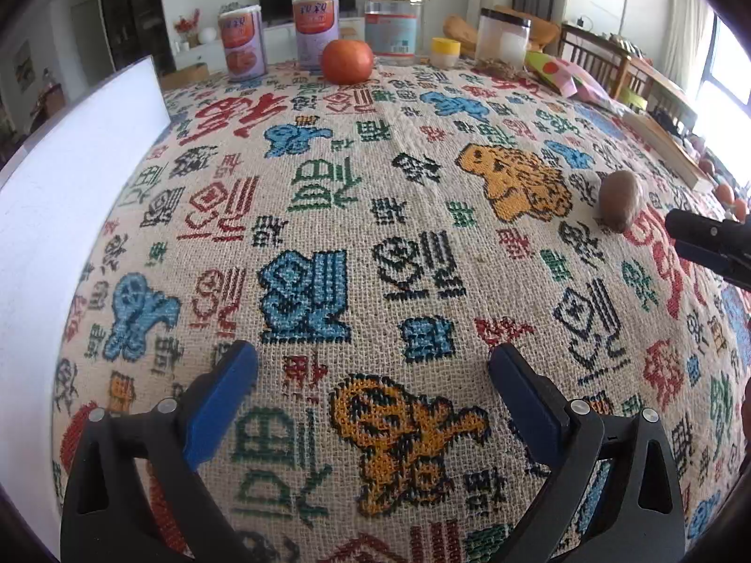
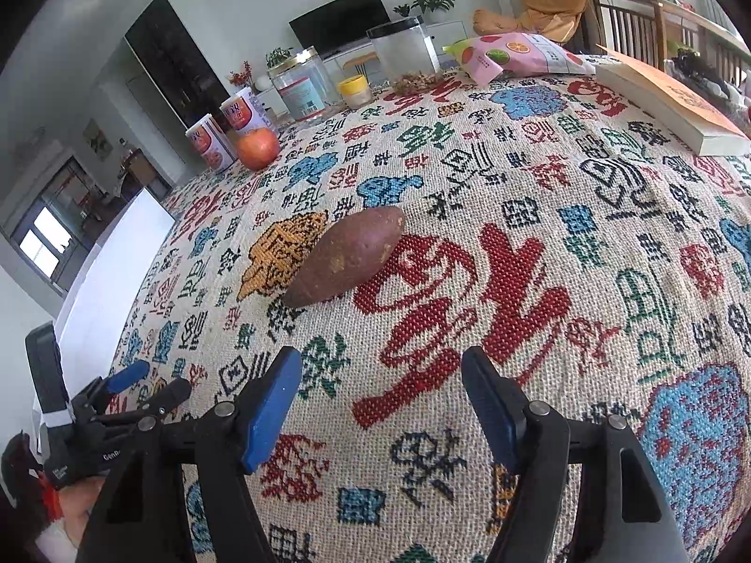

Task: Organize fruits
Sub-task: 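Move the right tool to the sweet potato and grasp it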

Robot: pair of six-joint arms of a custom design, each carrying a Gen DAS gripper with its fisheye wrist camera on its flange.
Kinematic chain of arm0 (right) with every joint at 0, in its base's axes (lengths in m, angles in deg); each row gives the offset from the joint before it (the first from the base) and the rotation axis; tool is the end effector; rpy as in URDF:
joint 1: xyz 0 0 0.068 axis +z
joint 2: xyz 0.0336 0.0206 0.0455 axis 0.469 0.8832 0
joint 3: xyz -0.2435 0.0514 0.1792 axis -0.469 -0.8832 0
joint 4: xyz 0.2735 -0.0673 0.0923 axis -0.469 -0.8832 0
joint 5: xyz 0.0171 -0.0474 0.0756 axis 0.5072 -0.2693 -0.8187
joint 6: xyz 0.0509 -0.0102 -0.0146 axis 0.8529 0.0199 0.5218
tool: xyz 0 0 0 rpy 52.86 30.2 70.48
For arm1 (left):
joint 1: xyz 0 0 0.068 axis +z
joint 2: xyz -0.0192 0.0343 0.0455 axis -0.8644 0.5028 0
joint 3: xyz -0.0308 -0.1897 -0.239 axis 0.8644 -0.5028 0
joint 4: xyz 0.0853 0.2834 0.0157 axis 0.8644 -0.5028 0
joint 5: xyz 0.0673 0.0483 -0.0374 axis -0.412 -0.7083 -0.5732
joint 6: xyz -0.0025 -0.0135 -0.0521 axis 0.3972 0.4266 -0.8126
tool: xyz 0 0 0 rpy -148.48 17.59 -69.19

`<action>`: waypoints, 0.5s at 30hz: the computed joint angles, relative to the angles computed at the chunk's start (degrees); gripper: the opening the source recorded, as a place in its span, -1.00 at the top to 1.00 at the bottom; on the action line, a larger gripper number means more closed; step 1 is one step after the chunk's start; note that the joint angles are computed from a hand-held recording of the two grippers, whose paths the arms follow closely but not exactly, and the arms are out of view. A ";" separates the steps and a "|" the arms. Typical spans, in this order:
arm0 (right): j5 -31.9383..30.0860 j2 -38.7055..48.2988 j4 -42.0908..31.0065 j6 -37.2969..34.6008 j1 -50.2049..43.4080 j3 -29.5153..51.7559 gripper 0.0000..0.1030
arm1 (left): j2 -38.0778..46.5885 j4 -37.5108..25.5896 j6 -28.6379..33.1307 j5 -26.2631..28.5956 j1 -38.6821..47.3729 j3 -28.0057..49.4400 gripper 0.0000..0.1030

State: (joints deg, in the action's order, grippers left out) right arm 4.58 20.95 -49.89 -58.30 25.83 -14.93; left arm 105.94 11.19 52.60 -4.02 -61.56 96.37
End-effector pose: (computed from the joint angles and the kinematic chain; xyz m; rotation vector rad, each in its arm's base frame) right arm 0.2044 0.0047 0.1979 0.1450 2.4431 0.5055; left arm 0.1911 -0.0080 0.2314 0.1556 2.4966 -0.0556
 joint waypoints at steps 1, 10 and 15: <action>0.89 3.50 2.31 2.31 1.29 1.70 -0.23 | 0.00 0.00 0.00 0.00 0.00 0.00 -0.94; 16.94 22.18 1.47 -0.64 15.34 15.73 0.13 | -0.06 -0.05 0.00 -0.01 -0.02 0.00 -0.94; 15.38 19.97 -11.15 -19.36 16.13 18.62 0.25 | -0.07 -0.06 0.01 -0.08 -0.05 0.00 -0.94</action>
